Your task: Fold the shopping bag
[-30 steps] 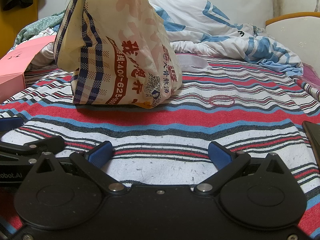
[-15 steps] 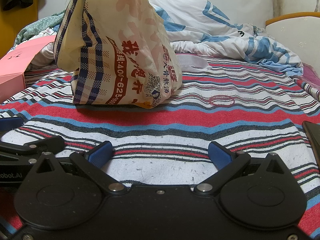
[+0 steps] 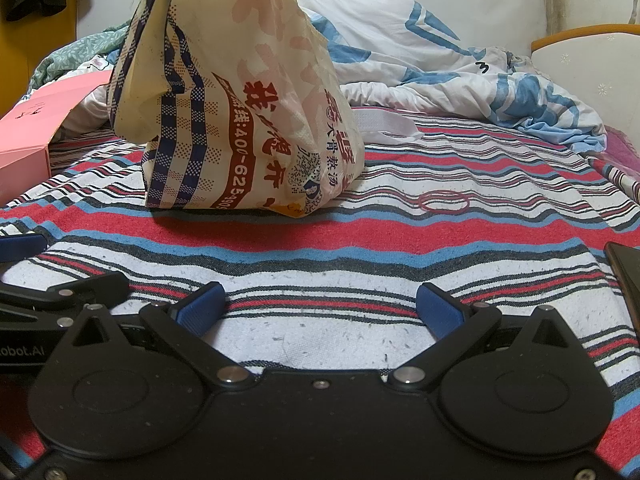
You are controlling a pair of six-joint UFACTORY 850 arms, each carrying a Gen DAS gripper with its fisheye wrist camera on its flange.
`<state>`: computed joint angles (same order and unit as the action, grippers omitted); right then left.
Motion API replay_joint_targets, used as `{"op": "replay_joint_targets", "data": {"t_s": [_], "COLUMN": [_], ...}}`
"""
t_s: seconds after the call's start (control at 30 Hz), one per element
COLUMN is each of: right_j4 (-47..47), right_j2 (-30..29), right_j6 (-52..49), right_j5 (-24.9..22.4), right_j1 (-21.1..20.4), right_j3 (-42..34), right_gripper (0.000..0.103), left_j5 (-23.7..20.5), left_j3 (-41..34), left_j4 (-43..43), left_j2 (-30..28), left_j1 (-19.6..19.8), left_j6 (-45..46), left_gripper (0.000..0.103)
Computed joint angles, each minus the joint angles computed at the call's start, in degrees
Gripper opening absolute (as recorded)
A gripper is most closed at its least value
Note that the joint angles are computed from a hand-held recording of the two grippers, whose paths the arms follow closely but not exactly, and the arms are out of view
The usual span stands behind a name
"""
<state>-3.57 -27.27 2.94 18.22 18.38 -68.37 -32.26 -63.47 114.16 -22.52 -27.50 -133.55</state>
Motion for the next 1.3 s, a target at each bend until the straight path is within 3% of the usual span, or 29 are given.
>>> {"op": "replay_joint_targets", "data": {"t_s": [1.13, 1.3], "right_j4": [0.34, -4.09], "right_j2": [-0.04, 0.18], "right_j6": [-0.32, 3.00], "right_j5": [-0.18, -1.07], "right_j1": [0.11, -0.33], "right_j3": [-0.09, -0.17], "right_gripper": [0.103, 0.103], "left_j5": [0.44, 1.59], "left_j3": [0.01, -0.19], "left_j4": [0.19, -0.85], "left_j2": [-0.11, 0.08], "left_j1": [0.29, 0.54], "left_j6": [-0.31, 0.81], "left_gripper": [0.103, 0.103]}}
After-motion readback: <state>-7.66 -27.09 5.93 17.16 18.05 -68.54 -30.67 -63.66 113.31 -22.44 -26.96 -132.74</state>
